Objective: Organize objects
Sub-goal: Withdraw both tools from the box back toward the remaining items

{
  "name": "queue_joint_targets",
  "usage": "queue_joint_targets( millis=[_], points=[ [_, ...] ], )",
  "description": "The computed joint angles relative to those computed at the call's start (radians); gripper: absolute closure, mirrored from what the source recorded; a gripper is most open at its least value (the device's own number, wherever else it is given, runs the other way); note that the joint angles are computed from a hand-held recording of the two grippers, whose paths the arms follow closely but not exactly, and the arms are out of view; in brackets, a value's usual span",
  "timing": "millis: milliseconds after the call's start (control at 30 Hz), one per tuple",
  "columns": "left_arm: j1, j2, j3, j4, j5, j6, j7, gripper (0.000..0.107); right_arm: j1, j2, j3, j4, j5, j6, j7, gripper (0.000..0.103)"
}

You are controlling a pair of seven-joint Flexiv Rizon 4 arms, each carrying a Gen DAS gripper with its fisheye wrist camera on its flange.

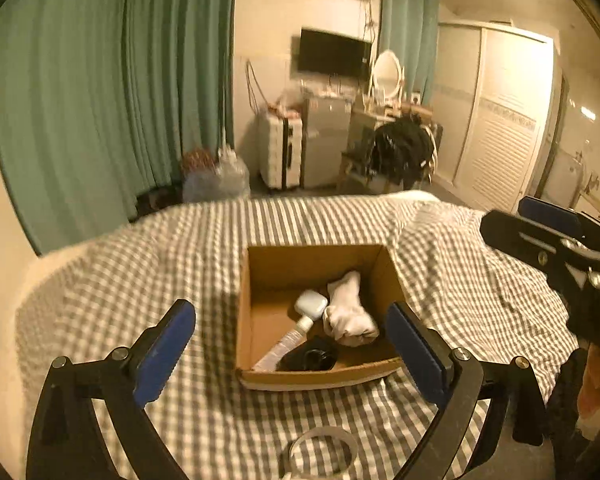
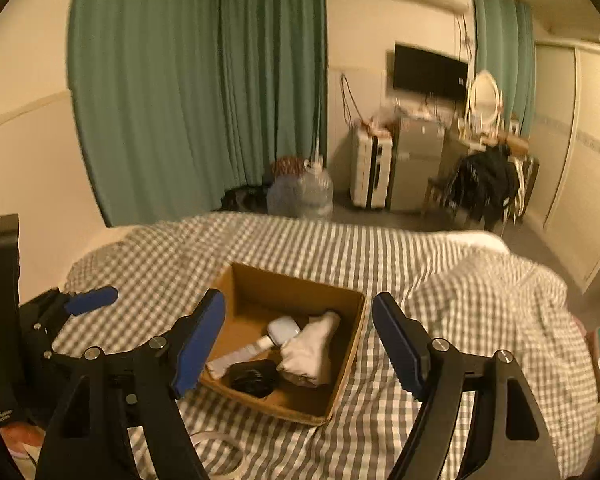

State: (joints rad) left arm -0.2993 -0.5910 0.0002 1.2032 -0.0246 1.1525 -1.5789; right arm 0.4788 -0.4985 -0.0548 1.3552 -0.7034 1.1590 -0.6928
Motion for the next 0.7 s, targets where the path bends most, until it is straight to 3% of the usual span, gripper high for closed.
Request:
queue_joint_targets(
  millis=[133, 367, 533, 700],
  points=[
    [-0.015, 0.120, 0.015, 0.141, 0.031, 0.076, -0.022, 0.006, 0.049, 0.118, -0.023, 0.122, -0.134, 0.006, 0.104, 0.022],
    [-0.058, 0.241, 0.073, 0.290, 0.152, 0.099, -0.131, 0.005, 0.026, 0.291, 0.057, 0.312, -0.323, -0.036, 0.246, 0.020],
    [-0.043, 0.275, 0.068, 0.390, 0.201, 0.113, -0.206, 0.005, -0.015, 0.327, 0.134, 0.387, -0.368, -0.063, 0.277, 0.019],
    [-0.044, 0.262, 0.070, 0.454, 0.248, 0.132, -0.267, 0.005, -0.032, 0.312, 0.154, 0.464, -0.454, -0.056, 0.385, 0.019]
  ],
)
